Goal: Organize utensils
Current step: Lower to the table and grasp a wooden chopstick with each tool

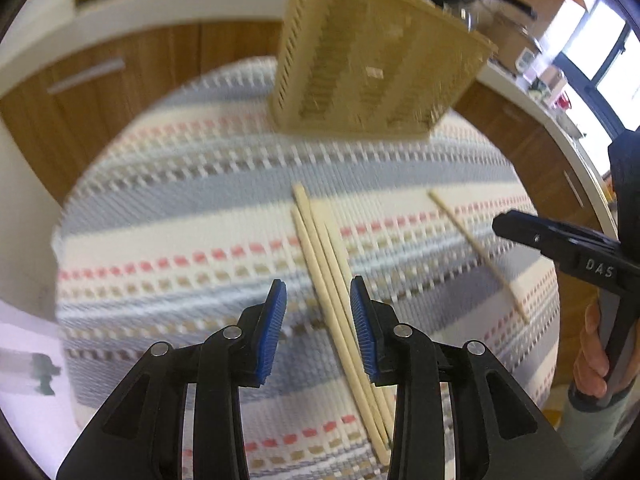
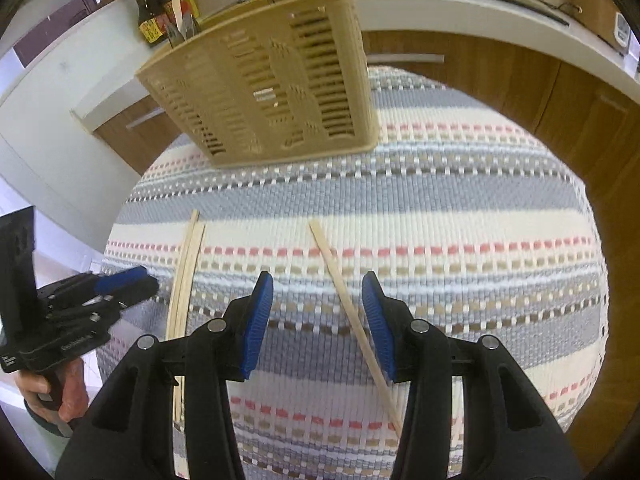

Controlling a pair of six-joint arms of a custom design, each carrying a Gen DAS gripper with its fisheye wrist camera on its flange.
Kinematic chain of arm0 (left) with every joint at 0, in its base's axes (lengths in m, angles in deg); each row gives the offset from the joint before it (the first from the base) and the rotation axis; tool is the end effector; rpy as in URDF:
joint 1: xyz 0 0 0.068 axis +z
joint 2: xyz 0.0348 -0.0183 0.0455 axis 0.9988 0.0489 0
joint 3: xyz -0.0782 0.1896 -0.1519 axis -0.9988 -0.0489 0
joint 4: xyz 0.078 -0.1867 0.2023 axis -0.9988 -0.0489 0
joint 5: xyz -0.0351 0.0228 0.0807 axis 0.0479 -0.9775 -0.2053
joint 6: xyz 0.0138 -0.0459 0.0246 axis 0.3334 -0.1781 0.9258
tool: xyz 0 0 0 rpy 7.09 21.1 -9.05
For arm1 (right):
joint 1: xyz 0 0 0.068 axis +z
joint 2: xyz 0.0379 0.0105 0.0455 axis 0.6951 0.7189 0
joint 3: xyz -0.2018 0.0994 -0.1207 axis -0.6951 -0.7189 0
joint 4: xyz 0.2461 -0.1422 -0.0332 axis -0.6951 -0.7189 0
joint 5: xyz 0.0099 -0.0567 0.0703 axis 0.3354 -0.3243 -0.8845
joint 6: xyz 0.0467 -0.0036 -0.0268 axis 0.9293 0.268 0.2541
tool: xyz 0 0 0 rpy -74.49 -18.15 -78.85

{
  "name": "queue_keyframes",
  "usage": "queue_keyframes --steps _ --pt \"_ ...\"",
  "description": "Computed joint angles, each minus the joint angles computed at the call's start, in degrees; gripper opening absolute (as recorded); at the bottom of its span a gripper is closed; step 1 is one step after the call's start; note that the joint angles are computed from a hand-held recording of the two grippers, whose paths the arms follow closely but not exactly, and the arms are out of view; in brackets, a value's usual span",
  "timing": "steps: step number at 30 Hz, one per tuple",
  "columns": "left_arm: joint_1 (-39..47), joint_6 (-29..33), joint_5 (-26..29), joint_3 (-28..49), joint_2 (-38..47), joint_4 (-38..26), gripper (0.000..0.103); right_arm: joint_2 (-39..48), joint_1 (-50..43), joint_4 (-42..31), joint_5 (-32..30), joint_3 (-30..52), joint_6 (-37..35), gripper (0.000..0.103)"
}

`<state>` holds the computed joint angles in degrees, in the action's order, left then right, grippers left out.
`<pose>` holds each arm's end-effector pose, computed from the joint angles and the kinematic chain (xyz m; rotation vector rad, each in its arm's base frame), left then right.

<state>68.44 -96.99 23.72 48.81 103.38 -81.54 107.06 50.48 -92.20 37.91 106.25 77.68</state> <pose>0.2359 -0.0834 0.2061 -0.0460 2.6221 -0.3660 0.2846 0.0439 0.2188 -0.4168 2.6430 0.4454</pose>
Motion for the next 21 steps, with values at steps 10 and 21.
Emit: queue_keyframes --steps 10,21 --pt "-6.66 -1.77 -9.47 4.35 9.6 -0.35 0.03 -1.08 -1.54 -0.19 2.33 -1.09 -1.24 0.043" --pt "-6.16 -0.21 -10.13 7.5 11.78 -3.87 0.017 1.96 -1.19 -1.3 7.99 0.06 -6.26 0.035"
